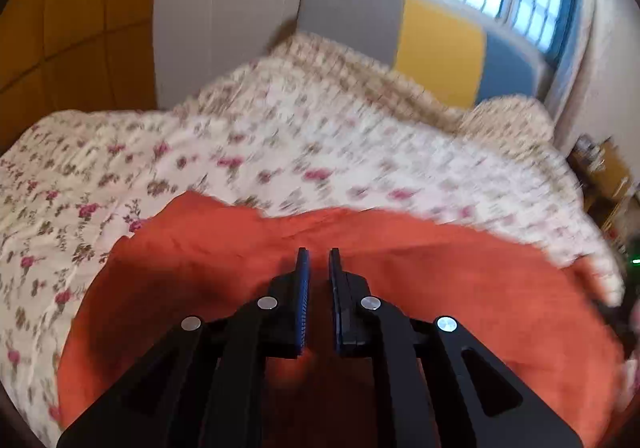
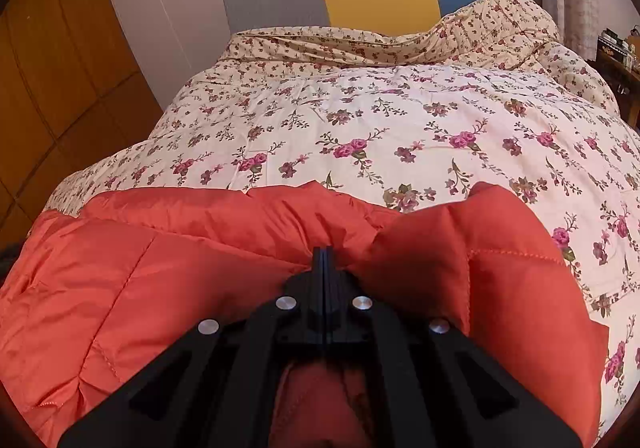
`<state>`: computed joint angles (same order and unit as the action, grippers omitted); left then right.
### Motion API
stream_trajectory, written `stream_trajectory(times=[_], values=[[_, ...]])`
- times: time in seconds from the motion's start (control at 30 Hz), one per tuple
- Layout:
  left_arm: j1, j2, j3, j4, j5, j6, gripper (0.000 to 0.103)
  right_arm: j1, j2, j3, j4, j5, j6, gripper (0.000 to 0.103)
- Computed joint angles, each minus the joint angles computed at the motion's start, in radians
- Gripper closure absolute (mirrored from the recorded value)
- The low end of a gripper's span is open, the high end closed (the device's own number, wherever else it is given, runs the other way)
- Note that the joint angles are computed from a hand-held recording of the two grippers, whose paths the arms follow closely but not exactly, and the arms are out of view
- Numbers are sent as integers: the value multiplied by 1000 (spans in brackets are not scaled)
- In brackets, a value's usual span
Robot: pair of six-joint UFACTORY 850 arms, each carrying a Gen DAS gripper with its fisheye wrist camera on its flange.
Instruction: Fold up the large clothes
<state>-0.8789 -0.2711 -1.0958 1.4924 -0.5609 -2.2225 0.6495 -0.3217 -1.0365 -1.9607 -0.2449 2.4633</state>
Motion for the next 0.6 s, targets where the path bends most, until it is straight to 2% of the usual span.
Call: stream_trajectory(times=[0.03, 0.1, 0.13, 0.17, 0.2, 0.27, 0.3, 0.37, 0.43, 0.47, 0.53, 0.6], values=[[-31, 24, 14, 71, -5, -63, 95, 1, 0, 0, 8, -2, -8, 103], [-85, 23, 1, 120, -27, -62, 77, 3, 1, 1, 20, -7, -23, 103], [-105, 5, -25, 104, -22, -2, 43, 4, 2, 2, 24, -11, -27, 103], [-117, -24, -64, 63, -7, 99, 25, 4, 3, 2, 24, -12, -27, 103], [-128, -59, -105, 21, -20, 204, 25, 5, 2, 2, 25, -14, -27, 103], [-141, -149, -202, -71, -113, 413, 25, 5, 3, 2, 31, -14, -33, 103], [-137, -179, -242, -126, -134, 506, 25, 5, 3, 2, 31, -13, -33, 103], [-113, -219, -289, -167, -131, 566, 25, 5, 3, 2, 30, -14, -32, 103], [-68, -235, -299, -231, -39, 573, 22, 4, 3, 2, 32, -12, -31, 103], [-40, -235, -287, -238, 38, 542, 20, 4, 3, 3, 21, -11, -15, 103], [-17, -221, -242, -143, 114, 404, 19, 1, 6, 6, -11, -7, 25, 103], [-12, -213, -208, -32, 149, 258, 19, 0, 6, 6, -18, -8, 37, 103]])
